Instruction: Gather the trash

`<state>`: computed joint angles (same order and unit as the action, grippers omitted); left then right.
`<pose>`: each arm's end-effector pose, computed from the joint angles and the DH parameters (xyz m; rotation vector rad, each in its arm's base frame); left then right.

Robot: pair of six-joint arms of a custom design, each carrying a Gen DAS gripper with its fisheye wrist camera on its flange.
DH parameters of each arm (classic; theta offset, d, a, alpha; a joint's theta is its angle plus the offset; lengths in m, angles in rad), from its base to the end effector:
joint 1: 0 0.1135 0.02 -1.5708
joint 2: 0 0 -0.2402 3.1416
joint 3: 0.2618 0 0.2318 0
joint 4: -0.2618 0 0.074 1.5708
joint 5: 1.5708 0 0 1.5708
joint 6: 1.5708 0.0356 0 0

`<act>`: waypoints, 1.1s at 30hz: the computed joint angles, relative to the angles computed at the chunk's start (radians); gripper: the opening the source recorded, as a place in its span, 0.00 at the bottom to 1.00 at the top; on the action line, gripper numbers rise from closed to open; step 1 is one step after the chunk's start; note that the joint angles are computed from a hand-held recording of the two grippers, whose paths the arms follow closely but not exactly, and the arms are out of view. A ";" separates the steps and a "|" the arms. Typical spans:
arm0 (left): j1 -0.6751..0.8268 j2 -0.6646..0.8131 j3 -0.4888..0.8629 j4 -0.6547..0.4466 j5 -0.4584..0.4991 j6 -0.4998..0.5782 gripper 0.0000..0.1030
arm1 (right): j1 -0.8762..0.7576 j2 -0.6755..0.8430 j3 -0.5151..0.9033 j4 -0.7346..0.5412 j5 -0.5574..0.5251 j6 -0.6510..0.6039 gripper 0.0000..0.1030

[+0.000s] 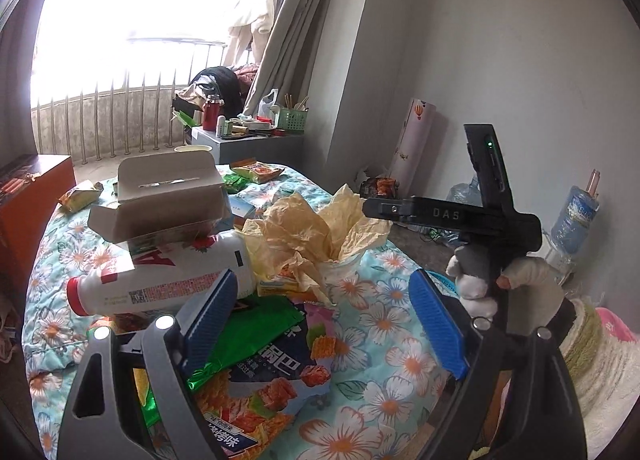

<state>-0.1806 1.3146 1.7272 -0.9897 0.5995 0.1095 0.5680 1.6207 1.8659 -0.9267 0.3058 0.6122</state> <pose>0.2195 -0.0605 0.4342 0.6457 2.0083 -0.6827 0.2742 0.1623 0.3980 0.2127 2.2223 0.3052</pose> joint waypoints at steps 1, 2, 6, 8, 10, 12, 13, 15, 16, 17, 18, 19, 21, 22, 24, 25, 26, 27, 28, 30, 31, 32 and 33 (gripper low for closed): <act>0.017 -0.002 -0.008 0.003 0.012 0.006 0.83 | -0.006 0.040 0.041 -0.011 -0.017 -0.014 0.92; 0.031 -0.005 -0.016 0.005 0.018 0.013 0.83 | -0.006 0.079 0.087 -0.022 -0.032 -0.035 0.92; 0.090 -0.002 -0.036 0.004 0.047 0.047 0.83 | 0.021 0.192 0.253 -0.073 -0.057 -0.133 0.92; 0.116 0.007 -0.039 -0.002 0.071 0.052 0.83 | 0.033 0.252 0.340 -0.108 -0.060 -0.172 0.92; 0.137 0.013 -0.045 0.000 0.089 0.052 0.83 | 0.040 0.330 0.458 -0.170 -0.058 -0.207 0.92; 0.154 0.019 -0.051 0.001 0.107 0.056 0.83 | 0.051 0.406 0.579 -0.240 -0.050 -0.249 0.92; 0.160 0.022 -0.053 0.001 0.114 0.057 0.83 | 0.055 0.454 0.656 -0.282 -0.052 -0.272 0.92; 0.167 0.027 -0.061 0.007 0.121 0.054 0.83 | 0.061 0.549 0.810 -0.373 -0.051 -0.305 0.92; 0.169 0.029 -0.062 0.007 0.124 0.053 0.83 | 0.062 0.590 0.876 -0.413 -0.050 -0.313 0.92; 0.172 0.033 -0.061 0.006 0.128 0.053 0.83 | 0.059 0.623 0.923 -0.441 -0.052 -0.316 0.92; 0.175 0.033 -0.065 0.008 0.131 0.052 0.83 | 0.056 0.627 0.919 -0.447 -0.056 -0.314 0.92; 0.175 0.032 -0.067 0.009 0.132 0.049 0.83 | 0.052 0.635 0.918 -0.456 -0.056 -0.309 0.91; 0.176 0.032 -0.070 0.006 0.135 0.049 0.83 | 0.049 0.602 0.834 -0.422 -0.054 -0.296 0.88; 0.175 0.030 -0.073 0.005 0.135 0.049 0.83 | 0.045 0.586 0.796 -0.404 -0.068 -0.287 0.82; 0.173 0.029 -0.073 0.003 0.132 0.051 0.83 | 0.036 0.552 0.721 -0.367 -0.096 -0.262 0.73; 0.172 0.027 -0.073 0.001 0.129 0.050 0.83 | 0.032 0.540 0.695 -0.355 -0.100 -0.251 0.67; 0.171 0.027 -0.072 0.002 0.128 0.049 0.83 | 0.032 0.521 0.661 -0.340 -0.094 -0.241 0.62; 0.170 0.026 -0.072 0.002 0.125 0.047 0.83 | 0.031 0.499 0.623 -0.320 -0.085 -0.232 0.58; 0.170 0.025 -0.072 0.002 0.124 0.045 0.83 | 0.029 0.478 0.593 -0.307 -0.081 -0.220 0.49; 0.167 0.023 -0.070 0.001 0.121 0.040 0.83 | 0.013 0.434 0.530 -0.277 -0.097 -0.191 0.33; 0.164 0.022 -0.070 0.002 0.120 0.037 0.83 | 0.002 0.408 0.493 -0.258 -0.113 -0.173 0.24; 0.159 0.021 -0.070 0.002 0.116 0.034 0.83 | -0.012 0.383 0.459 -0.239 -0.134 -0.155 0.13; 0.155 0.021 -0.068 0.002 0.114 0.033 0.83 | -0.027 0.352 0.409 -0.211 -0.162 -0.133 0.10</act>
<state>-0.0254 1.3354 1.6590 -0.9876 0.7132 0.1426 0.5407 1.9723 2.2750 -1.1374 0.1441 0.4789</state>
